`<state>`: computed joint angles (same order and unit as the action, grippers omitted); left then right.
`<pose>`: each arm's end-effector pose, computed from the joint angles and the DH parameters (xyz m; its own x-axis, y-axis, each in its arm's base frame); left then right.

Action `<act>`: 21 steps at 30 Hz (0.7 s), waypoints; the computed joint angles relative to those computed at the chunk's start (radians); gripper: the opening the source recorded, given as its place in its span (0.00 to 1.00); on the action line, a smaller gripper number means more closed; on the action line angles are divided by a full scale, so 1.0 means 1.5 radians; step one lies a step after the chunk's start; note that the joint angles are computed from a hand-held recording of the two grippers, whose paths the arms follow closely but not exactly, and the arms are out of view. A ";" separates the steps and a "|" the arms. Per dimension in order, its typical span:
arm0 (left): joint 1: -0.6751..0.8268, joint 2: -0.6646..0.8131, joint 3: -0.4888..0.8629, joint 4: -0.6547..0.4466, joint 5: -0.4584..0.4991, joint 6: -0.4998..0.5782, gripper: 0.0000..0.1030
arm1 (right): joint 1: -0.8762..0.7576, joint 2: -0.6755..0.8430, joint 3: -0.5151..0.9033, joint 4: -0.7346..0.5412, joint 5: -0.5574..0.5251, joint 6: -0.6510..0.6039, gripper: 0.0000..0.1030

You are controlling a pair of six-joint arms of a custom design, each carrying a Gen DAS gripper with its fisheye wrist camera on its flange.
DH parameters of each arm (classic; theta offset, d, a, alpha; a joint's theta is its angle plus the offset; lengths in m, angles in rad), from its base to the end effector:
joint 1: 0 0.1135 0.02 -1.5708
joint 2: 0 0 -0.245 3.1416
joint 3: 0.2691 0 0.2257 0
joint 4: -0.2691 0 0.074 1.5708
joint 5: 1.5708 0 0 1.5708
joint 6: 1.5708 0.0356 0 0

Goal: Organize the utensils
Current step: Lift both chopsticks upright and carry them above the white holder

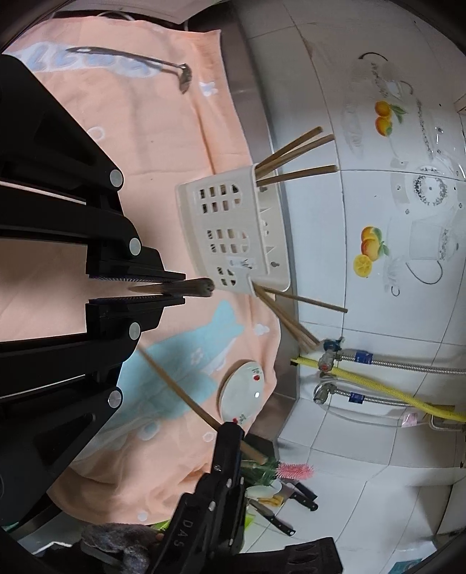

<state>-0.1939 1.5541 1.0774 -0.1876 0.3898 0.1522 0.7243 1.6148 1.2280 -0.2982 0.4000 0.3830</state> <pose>0.3123 -0.0751 0.2460 -0.5264 0.2463 -0.8138 0.5581 0.8222 -0.1122 0.2620 0.2133 0.2642 -0.5832 -0.0564 -0.8104 -0.1795 0.9819 0.0609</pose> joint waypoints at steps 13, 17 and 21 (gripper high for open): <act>0.008 0.089 0.260 -0.099 -0.018 0.011 0.05 | -0.065 0.108 0.260 -0.119 -0.033 -0.078 0.06; 0.009 0.138 0.369 -0.130 -0.024 0.000 0.05 | -0.086 0.149 0.349 -0.146 -0.044 -0.091 0.06; 0.011 0.187 0.467 -0.154 -0.031 -0.011 0.05 | -0.105 0.197 0.456 -0.179 -0.046 -0.105 0.06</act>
<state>-0.1777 1.8338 1.7775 -0.4189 0.3433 0.1351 0.5668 1.9108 1.9125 -0.5668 0.3315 0.2258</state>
